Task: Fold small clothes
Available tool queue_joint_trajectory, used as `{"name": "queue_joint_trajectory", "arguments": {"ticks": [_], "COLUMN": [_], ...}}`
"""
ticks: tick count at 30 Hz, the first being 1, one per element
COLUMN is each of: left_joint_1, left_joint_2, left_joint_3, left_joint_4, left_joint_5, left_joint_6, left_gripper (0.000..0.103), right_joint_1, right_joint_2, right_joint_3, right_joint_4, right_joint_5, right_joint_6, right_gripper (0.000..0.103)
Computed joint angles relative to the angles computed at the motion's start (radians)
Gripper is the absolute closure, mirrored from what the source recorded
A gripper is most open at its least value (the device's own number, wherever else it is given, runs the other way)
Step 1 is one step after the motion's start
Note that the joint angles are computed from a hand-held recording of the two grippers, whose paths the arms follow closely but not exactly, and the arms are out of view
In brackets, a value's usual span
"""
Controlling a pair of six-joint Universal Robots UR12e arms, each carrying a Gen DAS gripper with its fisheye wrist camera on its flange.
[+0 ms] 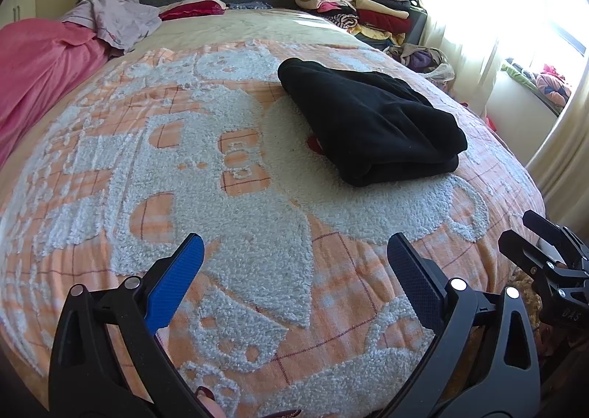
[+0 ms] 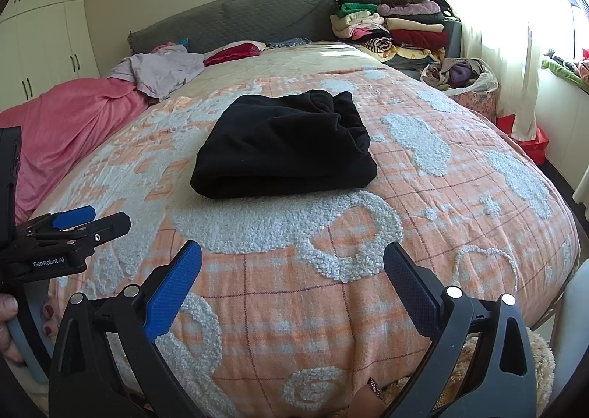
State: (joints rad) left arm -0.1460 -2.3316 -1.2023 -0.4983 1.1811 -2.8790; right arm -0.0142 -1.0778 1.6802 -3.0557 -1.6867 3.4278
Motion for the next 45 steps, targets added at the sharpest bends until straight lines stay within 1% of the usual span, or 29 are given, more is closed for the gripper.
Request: {"name": "queue_joint_trajectory", "arguments": {"ticks": [25, 33, 35, 39, 42, 45], "left_joint_1": [0.001, -0.004, -0.003, 0.003, 0.003, 0.011], "left_joint_2": [0.004, 0.004, 0.003, 0.000, -0.003, -0.012], "left_joint_3": [-0.003, -0.006, -0.004, 0.007, 0.015, 0.038], "left_joint_4": [0.002, 0.011, 0.005, -0.039, -0.052, -0.084], "left_joint_5": [-0.003, 0.000, -0.009, -0.044, -0.030, -0.032], "left_joint_6": [0.004, 0.023, 0.027, 0.035, 0.024, 0.002], "left_gripper": [0.010, 0.010, 0.010, 0.010, 0.010, 0.010], "right_joint_1": [0.000, -0.001, -0.001, -0.003, -0.005, -0.014], "right_joint_2": [-0.001, -0.002, -0.003, -0.007, -0.014, -0.035], "right_joint_3": [0.001, 0.004, 0.005, 0.012, 0.022, 0.052], "right_joint_4": [-0.001, -0.003, -0.002, -0.006, -0.011, -0.025], "right_joint_5": [-0.001, -0.003, -0.004, -0.010, -0.036, -0.093], "right_joint_6": [0.002, 0.006, 0.009, 0.020, 0.039, 0.082], "right_gripper": [0.005, 0.005, 0.005, 0.005, 0.005, 0.005]}}
